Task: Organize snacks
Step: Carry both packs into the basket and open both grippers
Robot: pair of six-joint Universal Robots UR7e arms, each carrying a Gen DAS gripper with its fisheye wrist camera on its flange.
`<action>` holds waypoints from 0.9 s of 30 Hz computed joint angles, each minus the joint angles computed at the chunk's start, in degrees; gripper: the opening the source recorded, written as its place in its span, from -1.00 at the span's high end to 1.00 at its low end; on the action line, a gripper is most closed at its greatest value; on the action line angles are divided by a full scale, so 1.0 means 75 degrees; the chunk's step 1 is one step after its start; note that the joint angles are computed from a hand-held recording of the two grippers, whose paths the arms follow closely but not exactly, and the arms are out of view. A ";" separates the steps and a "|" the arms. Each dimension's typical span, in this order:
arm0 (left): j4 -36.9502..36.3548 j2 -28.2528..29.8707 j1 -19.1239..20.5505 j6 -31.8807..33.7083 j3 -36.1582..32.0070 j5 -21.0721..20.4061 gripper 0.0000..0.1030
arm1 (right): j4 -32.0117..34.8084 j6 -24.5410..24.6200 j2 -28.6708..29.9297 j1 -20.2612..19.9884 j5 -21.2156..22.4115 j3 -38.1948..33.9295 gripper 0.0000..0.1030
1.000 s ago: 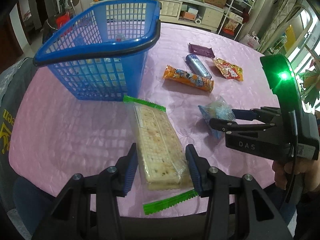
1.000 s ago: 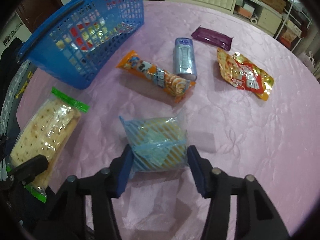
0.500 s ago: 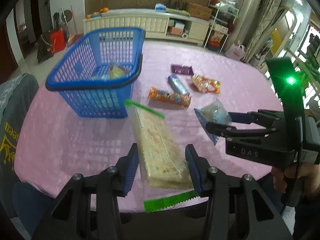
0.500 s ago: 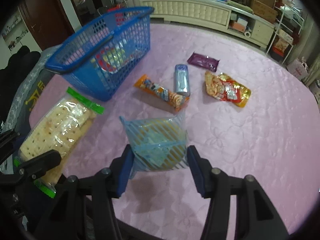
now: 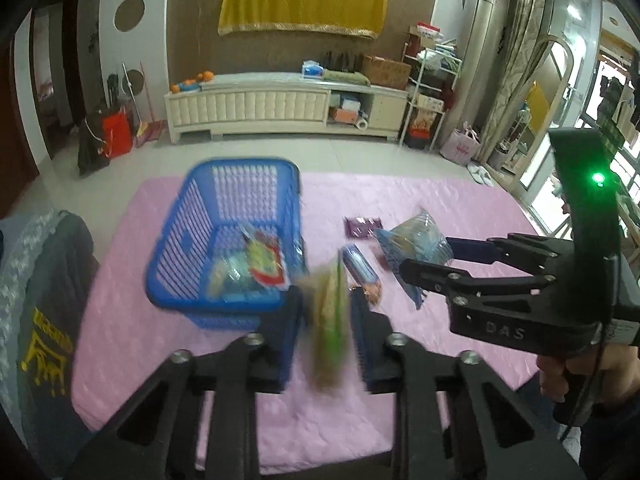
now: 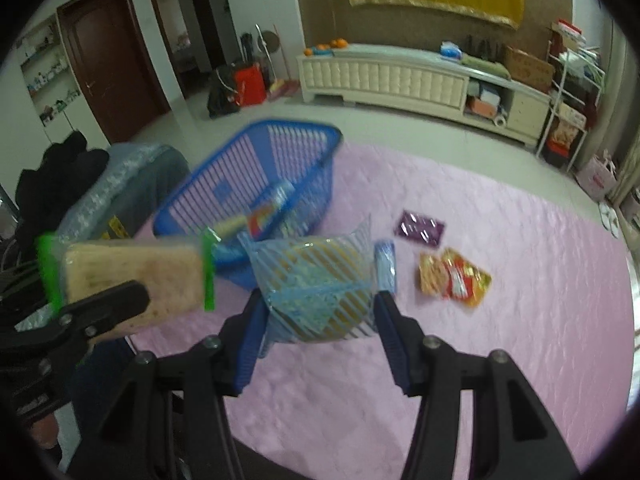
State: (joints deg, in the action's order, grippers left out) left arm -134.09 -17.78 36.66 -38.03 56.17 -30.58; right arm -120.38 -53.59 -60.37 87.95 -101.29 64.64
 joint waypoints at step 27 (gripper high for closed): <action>0.0374 -0.0548 0.1337 0.0561 -0.0316 -0.0120 0.84 | 0.1460 0.0876 0.2531 0.0823 -0.0348 -0.2449 -0.14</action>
State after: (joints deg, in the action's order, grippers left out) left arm -131.29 -21.89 46.69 -33.82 53.80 -31.48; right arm -109.43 -47.02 -41.39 94.12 -103.90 46.27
